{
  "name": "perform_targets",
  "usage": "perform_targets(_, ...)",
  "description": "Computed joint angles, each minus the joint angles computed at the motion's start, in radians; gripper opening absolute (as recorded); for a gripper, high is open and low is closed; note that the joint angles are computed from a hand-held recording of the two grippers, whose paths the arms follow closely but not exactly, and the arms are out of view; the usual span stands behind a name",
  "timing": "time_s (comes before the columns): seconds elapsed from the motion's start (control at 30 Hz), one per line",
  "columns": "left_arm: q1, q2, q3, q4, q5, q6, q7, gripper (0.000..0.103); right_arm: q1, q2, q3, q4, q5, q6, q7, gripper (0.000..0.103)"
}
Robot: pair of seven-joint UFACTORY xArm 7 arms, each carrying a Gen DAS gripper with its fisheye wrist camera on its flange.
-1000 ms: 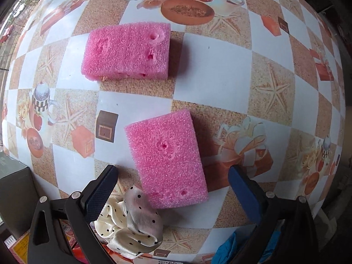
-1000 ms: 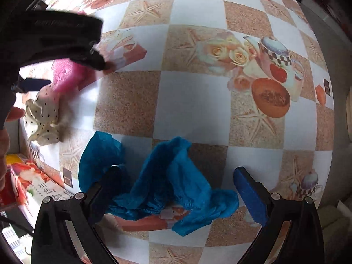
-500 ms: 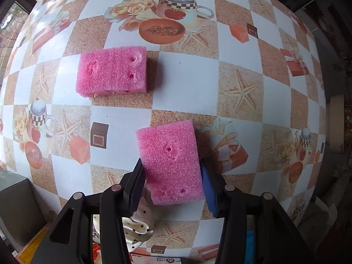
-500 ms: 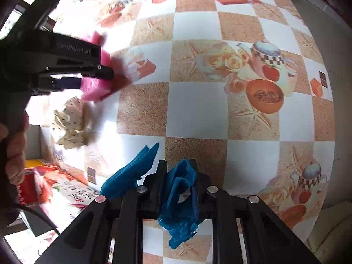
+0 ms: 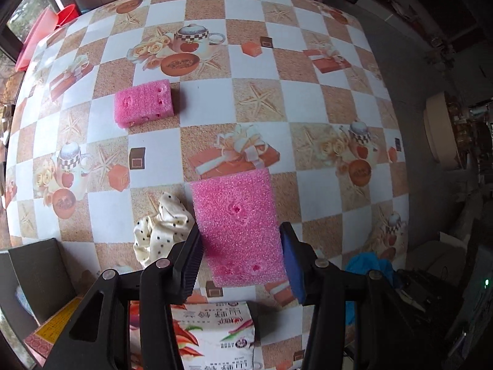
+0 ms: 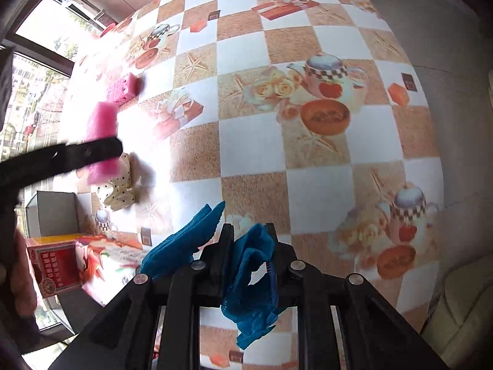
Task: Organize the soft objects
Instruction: 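Carry the blue cloth and pink sponge with both tools over the white box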
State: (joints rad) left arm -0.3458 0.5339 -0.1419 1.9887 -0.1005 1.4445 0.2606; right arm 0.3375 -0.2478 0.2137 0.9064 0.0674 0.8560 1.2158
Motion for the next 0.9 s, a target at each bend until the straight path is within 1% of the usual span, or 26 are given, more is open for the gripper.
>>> perform_targets(0.07, 0.029, -0.052, -0.004, -0.057, -0.024, -0.009, 0.037, 0.052, 0.003, 0.014, 0.021, 0.013, -0.022, 0.0, 0.04, 0.021)
perform_targets(0.17, 0.058, -0.148, -0.007, -0.187, -0.057, -0.055, 0.078, 0.052, 0.019, 0.024, 0.035, 0.018, -0.032, -0.007, 0.091, 0.021)
perform_targets(0.2, 0.069, -0.175, -0.005, -0.221, -0.068, -0.064, 0.092, 0.052, 0.024, 0.054, 0.045, 0.033, -0.044, -0.02, 0.116, 0.021)
perform_targets(0.37, 0.121, -0.282, 0.011, -0.341, -0.101, -0.083, 0.171, 0.052, 0.057, 0.091, 0.059, 0.077, -0.083, 0.002, 0.188, 0.021)
perform_targets(0.53, 0.174, -0.356, 0.037, -0.412, -0.135, -0.054, 0.237, 0.052, 0.091, 0.127, 0.07, 0.14, -0.127, 0.041, 0.261, 0.021)
perform_targets(0.7, 0.221, -0.435, 0.064, -0.47, -0.163, -0.031, 0.343, 0.052, 0.131, 0.177, 0.081, 0.237, -0.179, 0.106, 0.322, 0.021)
perform_targets(0.9, 0.273, -0.489, 0.102, -0.492, -0.191, -0.015, 0.431, 0.052, 0.187, 0.259, 0.082, 0.373, -0.234, 0.176, 0.374, 0.021)
